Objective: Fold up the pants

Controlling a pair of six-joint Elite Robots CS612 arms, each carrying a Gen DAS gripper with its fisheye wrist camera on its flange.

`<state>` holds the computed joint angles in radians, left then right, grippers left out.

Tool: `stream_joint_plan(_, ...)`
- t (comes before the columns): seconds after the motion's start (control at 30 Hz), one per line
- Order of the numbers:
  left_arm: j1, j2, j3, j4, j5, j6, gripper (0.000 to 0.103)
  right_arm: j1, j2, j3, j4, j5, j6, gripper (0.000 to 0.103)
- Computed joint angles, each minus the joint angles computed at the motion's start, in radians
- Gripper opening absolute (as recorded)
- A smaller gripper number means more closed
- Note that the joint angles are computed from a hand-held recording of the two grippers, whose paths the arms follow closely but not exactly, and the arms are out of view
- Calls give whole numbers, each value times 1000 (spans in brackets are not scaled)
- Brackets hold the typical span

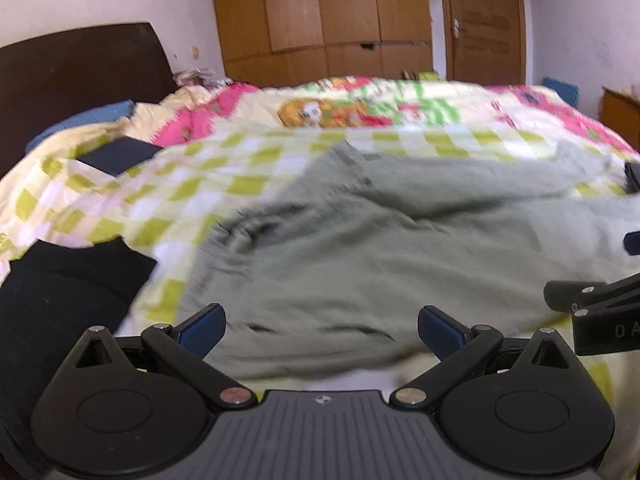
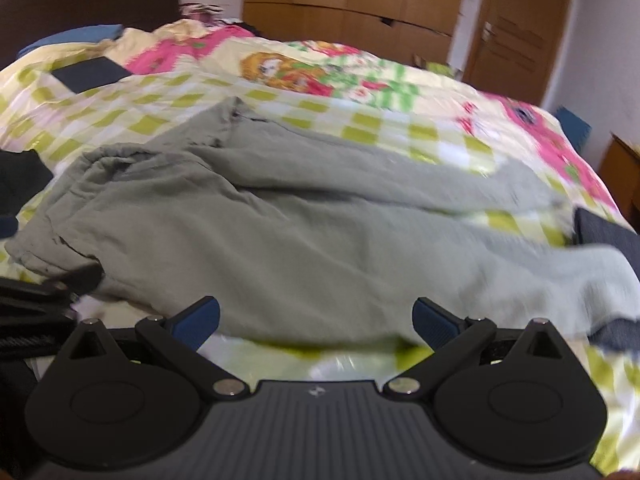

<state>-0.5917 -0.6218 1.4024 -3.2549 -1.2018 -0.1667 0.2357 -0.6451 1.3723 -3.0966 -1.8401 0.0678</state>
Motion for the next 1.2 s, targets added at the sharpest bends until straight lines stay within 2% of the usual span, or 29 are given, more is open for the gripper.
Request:
stream_joint_plan(0.1,10,18,-31,-11,17,49,103,-3,33,-60,35,42,-39,102)
stream_joint_plan(0.2,22,47,-84,35,15,90,103,-2,69,-127,114,76,-67,102)
stream_joint_plan(0.27,34,62,-120,105,4,106,103,-1,87,-166,191,106,-80,102)
stream_joint_plan(0.37,47,73,-144,220,31,122,103,-3,94,-184,254,174,-65,102)
stream_joint_plan(0.4,52,71,-144,260,36,104,103,-2,100,-192,271,187,-53,102)
stream_joint_plan(0.47,73,59,-139,306,-15,17,103,0,105,-200,288,214,-16,103)
stream_joint_plan(0.5,80,55,-135,319,-17,-12,103,0,105,-205,296,237,-5,103)
stream_joint_plan(0.63,85,49,-112,333,61,14,103,13,115,-240,337,299,-38,103)
stream_joint_plan(0.73,96,37,-98,350,66,-2,103,19,127,-267,352,347,-43,103)
stream_joint_plan(0.8,92,31,-88,353,100,0,103,24,131,-273,346,350,-49,102)
stream_joint_plan(0.9,81,15,-64,327,135,20,103,12,102,-229,305,374,-28,101)
stream_joint_plan(1.0,67,13,-63,290,160,68,103,-8,57,-149,222,324,19,101)
stream_joint_plan(1.1,48,14,-72,246,161,119,103,-38,1,-43,151,218,80,101)
stream_joint_plan(1.2,27,23,-91,201,121,170,103,-80,-56,70,114,85,178,102)
